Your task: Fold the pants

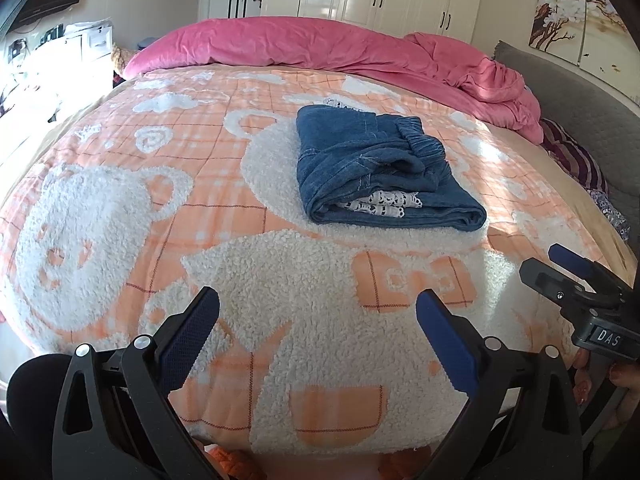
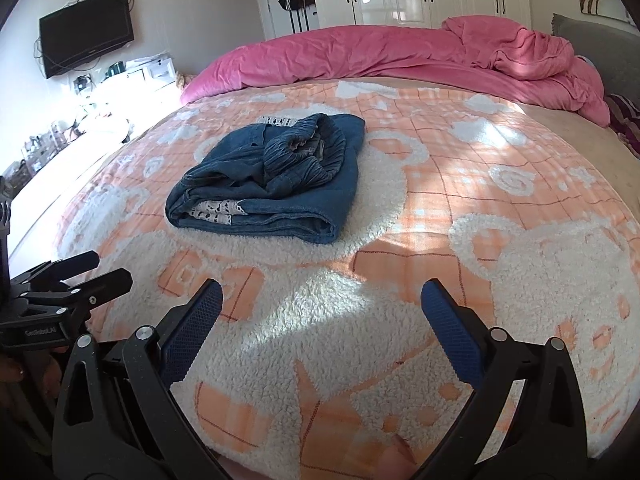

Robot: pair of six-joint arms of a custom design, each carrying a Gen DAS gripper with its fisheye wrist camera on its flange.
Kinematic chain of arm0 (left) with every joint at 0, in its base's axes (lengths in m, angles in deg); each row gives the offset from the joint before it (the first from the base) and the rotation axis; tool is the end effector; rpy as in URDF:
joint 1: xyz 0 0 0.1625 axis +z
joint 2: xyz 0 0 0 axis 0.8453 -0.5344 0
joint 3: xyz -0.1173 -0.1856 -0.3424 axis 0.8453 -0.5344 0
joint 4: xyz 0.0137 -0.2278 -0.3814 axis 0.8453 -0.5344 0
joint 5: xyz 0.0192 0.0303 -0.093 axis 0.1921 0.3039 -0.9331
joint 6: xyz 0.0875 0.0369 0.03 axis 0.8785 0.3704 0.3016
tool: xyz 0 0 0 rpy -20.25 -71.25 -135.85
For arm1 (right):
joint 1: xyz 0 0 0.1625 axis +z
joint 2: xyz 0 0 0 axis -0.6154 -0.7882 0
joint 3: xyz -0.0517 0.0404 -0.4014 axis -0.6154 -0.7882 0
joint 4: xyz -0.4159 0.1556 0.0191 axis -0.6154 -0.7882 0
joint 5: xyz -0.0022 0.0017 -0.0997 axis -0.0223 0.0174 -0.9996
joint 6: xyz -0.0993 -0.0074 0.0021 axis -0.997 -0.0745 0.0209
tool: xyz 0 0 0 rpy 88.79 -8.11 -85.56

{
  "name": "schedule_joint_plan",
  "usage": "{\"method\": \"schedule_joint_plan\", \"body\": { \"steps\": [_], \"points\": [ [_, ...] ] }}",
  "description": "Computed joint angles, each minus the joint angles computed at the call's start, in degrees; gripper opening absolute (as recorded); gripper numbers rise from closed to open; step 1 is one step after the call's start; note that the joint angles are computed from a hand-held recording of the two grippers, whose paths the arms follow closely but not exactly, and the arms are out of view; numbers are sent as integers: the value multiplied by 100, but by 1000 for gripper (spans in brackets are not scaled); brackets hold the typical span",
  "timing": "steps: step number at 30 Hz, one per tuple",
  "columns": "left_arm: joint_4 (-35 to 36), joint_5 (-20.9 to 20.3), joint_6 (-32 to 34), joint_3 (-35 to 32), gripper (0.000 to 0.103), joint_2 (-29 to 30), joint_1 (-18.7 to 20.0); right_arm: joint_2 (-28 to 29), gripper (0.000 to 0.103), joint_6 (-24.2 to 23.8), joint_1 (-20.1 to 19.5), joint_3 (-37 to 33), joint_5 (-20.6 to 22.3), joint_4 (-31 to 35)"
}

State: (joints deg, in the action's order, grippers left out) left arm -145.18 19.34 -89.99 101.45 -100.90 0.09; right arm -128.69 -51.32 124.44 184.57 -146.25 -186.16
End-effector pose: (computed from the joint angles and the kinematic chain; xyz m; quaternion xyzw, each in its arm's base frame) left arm -0.1365 -0.6149 0.0641 0.0773 0.8652 -0.3806 0.3171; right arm 0.0772 -0.6718 0.1179 0.2827 -0.8878 0.3018 0.2021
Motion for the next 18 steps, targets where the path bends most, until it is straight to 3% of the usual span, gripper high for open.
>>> {"method": "schedule_joint_plan", "body": {
  "steps": [18],
  "points": [
    [-15,-21,-10,-4,98,-20,19,86,94,-20,-1,-58,-118,-26]
  ]
}}
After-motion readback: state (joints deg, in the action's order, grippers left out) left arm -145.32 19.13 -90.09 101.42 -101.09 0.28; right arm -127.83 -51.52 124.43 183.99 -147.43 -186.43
